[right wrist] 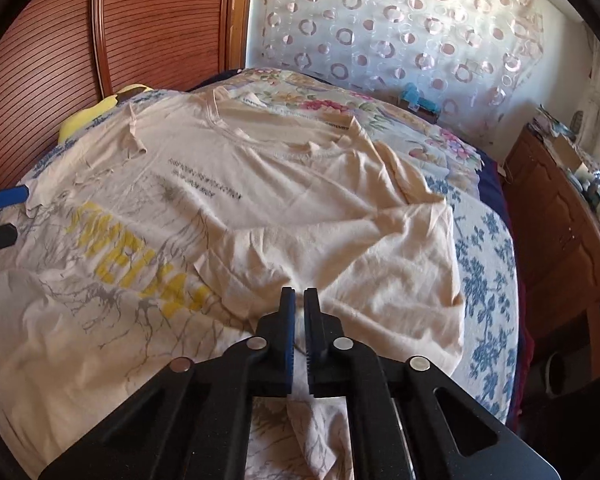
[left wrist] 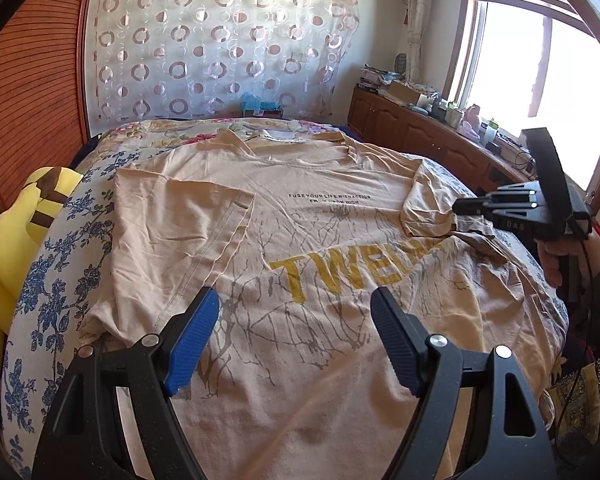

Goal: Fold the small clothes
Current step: 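Fold the gripped side toward the shirt's center and open the right gripper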

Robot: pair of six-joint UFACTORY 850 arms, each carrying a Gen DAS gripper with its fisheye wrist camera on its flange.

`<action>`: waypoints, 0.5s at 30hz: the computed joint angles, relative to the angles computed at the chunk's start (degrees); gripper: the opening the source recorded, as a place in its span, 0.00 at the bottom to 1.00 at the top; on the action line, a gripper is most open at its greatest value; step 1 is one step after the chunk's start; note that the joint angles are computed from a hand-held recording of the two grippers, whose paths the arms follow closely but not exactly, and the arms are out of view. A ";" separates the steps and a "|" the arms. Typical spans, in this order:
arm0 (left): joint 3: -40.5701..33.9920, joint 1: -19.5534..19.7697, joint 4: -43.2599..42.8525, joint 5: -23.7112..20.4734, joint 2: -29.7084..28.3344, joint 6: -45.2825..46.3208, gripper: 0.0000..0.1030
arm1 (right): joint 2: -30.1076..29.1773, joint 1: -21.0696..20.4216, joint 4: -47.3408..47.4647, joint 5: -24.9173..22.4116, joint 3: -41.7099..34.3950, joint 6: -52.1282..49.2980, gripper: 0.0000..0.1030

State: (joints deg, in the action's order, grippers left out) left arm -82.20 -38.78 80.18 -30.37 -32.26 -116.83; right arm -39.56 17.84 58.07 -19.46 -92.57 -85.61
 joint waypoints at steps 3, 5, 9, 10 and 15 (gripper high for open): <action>0.37 0.04 0.42 0.25 0.22 -0.62 0.77 | 0.61 -0.18 2.16 -0.50 -0.47 -1.83 0.02; 0.57 0.01 0.46 0.17 0.35 -0.74 0.77 | 0.71 -0.12 2.68 -0.79 -1.22 -1.96 0.02; 1.23 0.06 1.40 0.27 0.83 -1.89 0.77 | 0.87 -0.06 1.39 -2.02 -1.88 -0.51 0.02; 1.32 0.09 1.51 0.30 0.88 -2.04 0.77 | 0.73 0.01 0.89 -1.89 -1.79 -0.19 0.04; 1.28 0.19 1.20 0.88 0.74 -1.82 0.77 | -0.40 0.13 -3.44 -1.82 -2.12 4.92 0.52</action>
